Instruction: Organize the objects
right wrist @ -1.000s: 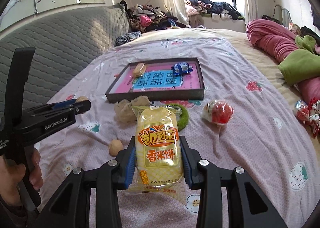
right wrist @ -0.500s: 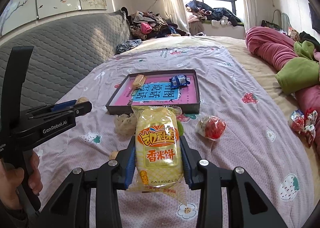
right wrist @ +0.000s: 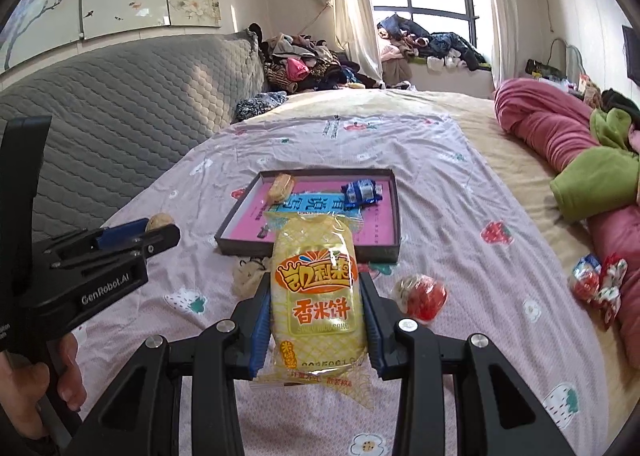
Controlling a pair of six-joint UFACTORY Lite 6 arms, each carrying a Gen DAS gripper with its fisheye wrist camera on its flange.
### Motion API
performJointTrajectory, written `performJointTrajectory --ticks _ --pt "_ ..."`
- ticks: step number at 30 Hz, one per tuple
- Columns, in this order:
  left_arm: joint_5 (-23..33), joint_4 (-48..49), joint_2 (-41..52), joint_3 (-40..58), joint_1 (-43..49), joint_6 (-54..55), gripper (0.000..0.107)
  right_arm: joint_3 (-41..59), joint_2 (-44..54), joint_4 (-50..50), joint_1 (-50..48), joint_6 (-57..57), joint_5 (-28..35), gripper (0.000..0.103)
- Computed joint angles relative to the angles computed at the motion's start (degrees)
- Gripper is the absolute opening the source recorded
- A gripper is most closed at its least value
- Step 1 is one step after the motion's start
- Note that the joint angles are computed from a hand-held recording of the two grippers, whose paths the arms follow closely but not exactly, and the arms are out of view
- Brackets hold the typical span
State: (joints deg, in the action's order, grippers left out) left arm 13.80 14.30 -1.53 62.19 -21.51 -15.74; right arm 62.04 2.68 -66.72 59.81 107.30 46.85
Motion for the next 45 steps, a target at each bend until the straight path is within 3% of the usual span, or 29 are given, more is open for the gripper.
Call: performJointTrajectory --ticks 21,32,45 --pt "5.53 5.32 -0.4 7.4 -0.81 -6.13 0.034 10.84 0.75 0.3 0.02 -8.7 7.09 0.04" --pt "8.8 9.61 4.79 16.01 -2.27 -9.93 0.034 15.91 1.3 0.75 -3.76 -14.87 6.14 0.04" --pt "10.93 7.24 12.57 26.91 -1.82 -7.18 0.034 22.38 3.86 1.89 -8.32 -21.22 4.64 0.04"
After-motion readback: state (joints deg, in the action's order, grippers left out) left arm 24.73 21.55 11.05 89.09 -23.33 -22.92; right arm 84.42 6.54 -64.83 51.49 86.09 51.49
